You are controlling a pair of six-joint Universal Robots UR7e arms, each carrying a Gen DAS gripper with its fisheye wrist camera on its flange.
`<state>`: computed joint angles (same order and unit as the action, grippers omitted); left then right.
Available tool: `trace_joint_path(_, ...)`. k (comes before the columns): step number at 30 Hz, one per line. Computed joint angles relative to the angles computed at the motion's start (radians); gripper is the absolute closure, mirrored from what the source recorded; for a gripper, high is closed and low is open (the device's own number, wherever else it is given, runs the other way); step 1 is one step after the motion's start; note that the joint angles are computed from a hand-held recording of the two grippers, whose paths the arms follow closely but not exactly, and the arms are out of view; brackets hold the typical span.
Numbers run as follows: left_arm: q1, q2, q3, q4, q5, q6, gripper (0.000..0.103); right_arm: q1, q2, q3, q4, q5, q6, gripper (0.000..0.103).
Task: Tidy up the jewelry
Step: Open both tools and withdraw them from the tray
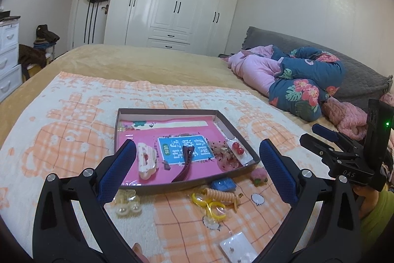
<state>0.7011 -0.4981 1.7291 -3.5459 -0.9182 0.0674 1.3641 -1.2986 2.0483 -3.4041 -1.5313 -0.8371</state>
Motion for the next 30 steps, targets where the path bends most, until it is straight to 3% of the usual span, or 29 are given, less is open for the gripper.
trace_joint_path(14, -0.029, -0.004, 0.086, -0.159, 0.024, 0.022, 0.011, -0.021, -0.032, 0.079, -0.058, 0.061, -0.081, 0.011)
trace_joint_path(30, -0.049, -0.013, 0.171, -0.151, 0.071, -0.039, 0.011, -0.027, -0.052, 0.106, -0.051, 0.080, -0.100, 0.010)
